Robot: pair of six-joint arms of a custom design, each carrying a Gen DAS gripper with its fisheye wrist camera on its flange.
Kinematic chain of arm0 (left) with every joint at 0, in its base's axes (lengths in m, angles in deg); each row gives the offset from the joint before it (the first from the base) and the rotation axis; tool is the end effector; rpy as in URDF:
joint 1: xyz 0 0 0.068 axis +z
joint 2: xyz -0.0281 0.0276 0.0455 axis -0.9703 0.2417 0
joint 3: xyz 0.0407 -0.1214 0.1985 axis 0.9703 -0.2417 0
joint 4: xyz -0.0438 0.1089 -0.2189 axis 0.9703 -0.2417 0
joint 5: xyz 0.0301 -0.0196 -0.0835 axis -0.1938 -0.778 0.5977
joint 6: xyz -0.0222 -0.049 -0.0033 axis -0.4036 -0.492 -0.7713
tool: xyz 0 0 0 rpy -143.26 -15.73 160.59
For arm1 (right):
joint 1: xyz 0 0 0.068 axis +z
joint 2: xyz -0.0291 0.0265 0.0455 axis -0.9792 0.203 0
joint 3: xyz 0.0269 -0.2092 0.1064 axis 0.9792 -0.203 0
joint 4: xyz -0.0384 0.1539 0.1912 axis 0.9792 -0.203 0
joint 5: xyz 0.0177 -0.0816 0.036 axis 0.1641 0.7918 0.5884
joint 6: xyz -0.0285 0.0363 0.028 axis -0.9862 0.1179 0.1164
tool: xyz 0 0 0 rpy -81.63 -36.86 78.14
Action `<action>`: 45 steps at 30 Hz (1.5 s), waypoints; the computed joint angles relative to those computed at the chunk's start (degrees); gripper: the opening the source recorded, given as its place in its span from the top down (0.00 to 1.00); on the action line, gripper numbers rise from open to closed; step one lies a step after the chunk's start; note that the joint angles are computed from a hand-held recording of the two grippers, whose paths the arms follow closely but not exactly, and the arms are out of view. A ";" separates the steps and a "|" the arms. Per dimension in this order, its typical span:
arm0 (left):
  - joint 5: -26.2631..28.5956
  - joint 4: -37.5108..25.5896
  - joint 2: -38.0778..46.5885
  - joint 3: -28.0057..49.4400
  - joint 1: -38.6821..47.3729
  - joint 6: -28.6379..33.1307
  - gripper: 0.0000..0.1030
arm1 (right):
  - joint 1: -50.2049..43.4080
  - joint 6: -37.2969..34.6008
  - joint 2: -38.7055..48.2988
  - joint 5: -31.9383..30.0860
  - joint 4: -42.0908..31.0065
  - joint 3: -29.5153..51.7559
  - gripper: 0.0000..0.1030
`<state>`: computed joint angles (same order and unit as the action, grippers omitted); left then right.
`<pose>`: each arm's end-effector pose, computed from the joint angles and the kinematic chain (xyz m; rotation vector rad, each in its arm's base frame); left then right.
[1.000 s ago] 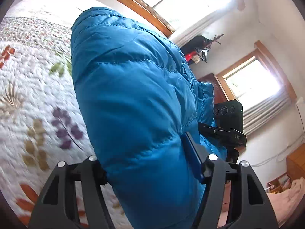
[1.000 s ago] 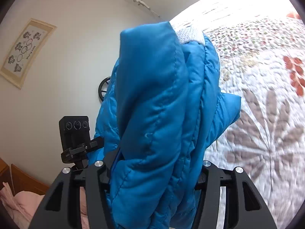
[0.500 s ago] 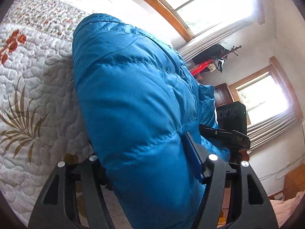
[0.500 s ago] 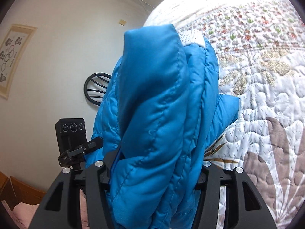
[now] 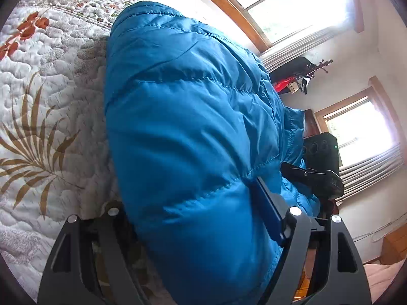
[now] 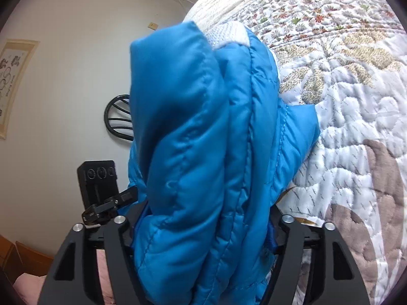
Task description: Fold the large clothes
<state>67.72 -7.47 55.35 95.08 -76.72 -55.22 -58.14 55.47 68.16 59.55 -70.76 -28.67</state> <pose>0.3272 -0.0321 0.1120 0.6569 2.6139 -1.2956 0.2747 0.1151 0.1025 0.5274 2.4370 1.0653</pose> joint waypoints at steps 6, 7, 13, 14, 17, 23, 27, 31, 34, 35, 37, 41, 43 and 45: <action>-3.65 -1.90 -5.26 -2.24 1.21 0.19 0.22 | 4.25 -0.85 -8.97 5.97 -12.75 0.84 0.23; -4.07 -2.46 -6.48 -3.19 1.92 0.85 0.22 | 5.27 -0.63 -10.88 7.16 -14.05 0.04 0.23; -4.70 -6.85 -11.43 -8.32 7.56 8.54 0.20 | 9.49 3.82 -23.16 10.88 -15.76 -8.25 0.22; -5.02 -7.35 -12.16 -9.21 8.24 9.73 0.20 | 9.89 4.36 -23.73 11.50 -15.83 -8.83 0.22; -7.59 -4.63 -16.04 -13.82 8.00 9.62 0.19 | 10.94 5.81 -23.64 12.61 -15.21 -10.61 0.22; -9.44 1.09 -14.30 -17.42 7.22 6.33 0.16 | 9.98 7.39 -17.85 11.08 -7.25 -14.32 0.21; -11.67 1.56 -19.46 -19.30 6.86 3.26 0.17 | 11.40 7.28 -21.33 13.48 -12.65 -13.36 0.21; -15.96 -0.72 -29.51 -21.06 5.91 -0.80 0.20 | 17.24 8.46 -28.18 20.81 -28.26 -7.42 0.21; -19.85 -4.27 -37.99 -22.16 5.46 -3.01 0.17 | 24.48 11.01 -29.18 29.20 -42.86 0.75 0.10; -21.42 -4.94 -40.64 -22.65 5.03 -4.04 0.17 | 27.10 12.34 -28.99 31.68 -47.10 3.28 0.08; -23.58 -6.55 -46.24 -23.61 4.89 -6.04 0.13 | 31.30 15.22 -27.19 35.84 -55.42 8.61 0.04; -30.23 -9.13 -57.14 -25.76 1.79 -9.24 0.12 | 39.10 22.18 -23.53 42.13 -66.53 16.32 0.04; -32.41 -10.09 -60.35 -26.45 1.69 -9.22 0.11 | 42.00 24.97 -22.45 44.24 -69.33 18.09 0.04; -34.37 -12.76 -63.29 -26.10 1.67 -8.75 0.11 | 44.70 27.91 -20.55 45.99 -73.63 21.40 0.04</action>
